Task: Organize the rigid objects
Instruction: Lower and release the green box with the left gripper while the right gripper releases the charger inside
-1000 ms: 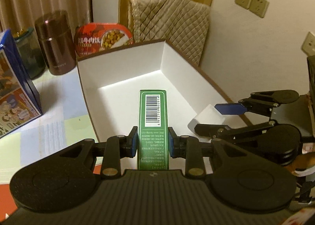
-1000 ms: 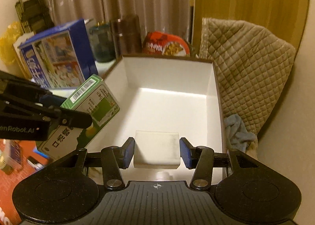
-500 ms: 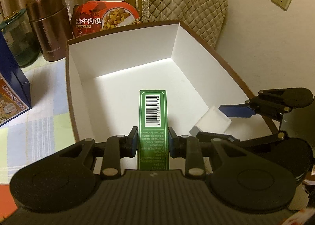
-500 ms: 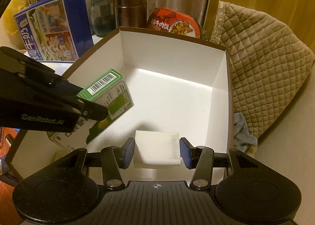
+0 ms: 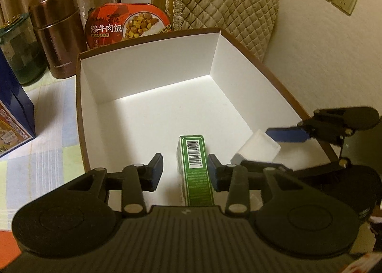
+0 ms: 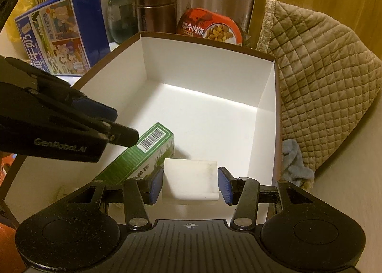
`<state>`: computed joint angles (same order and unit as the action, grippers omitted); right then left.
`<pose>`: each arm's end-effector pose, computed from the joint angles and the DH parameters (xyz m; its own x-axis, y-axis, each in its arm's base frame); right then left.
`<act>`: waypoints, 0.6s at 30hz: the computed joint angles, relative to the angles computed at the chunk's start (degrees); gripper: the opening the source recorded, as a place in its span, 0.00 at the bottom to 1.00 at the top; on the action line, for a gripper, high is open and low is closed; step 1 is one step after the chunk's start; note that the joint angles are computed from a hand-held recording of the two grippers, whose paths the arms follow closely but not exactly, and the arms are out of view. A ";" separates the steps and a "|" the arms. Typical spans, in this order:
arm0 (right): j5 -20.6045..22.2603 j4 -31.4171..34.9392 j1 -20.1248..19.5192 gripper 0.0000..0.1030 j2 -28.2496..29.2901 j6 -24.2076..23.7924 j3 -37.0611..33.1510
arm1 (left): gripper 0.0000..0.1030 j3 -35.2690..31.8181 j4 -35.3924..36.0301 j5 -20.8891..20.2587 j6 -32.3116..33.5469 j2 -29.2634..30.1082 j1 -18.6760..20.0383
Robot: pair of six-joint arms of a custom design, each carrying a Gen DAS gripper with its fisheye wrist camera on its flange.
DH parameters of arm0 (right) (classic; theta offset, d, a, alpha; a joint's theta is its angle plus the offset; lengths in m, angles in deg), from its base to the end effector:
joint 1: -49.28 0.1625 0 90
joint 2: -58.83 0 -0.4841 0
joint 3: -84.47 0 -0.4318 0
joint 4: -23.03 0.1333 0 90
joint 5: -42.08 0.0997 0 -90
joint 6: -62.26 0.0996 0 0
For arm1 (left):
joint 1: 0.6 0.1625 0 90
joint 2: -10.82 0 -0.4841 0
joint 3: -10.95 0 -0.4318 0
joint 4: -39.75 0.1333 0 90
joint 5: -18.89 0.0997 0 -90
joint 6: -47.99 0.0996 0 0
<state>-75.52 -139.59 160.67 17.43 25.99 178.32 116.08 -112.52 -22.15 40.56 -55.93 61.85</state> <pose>0.3548 -0.6668 0.0918 -0.5097 -0.6577 0.5546 -0.7986 0.6015 -0.0207 -0.1146 -0.6702 0.3198 -0.7720 -0.0722 -0.6315 0.3258 0.8081 -0.4908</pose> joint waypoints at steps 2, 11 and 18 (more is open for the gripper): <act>1.82 -2.37 -0.21 0.45 -0.28 -0.52 0.76 | 0.39 0.31 0.14 0.03 -0.06 -0.40 -0.13; 4.72 -2.83 0.32 0.51 -2.88 2.52 2.80 | 0.42 3.14 -0.14 0.12 0.05 -3.45 -1.60; 5.71 -3.28 0.90 0.56 -6.35 5.54 6.59 | 0.44 5.96 0.39 0.99 -1.18 -6.50 -3.81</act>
<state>-69.81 -142.87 161.57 11.08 31.53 184.91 122.04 -112.13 -21.16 39.38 -62.43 58.04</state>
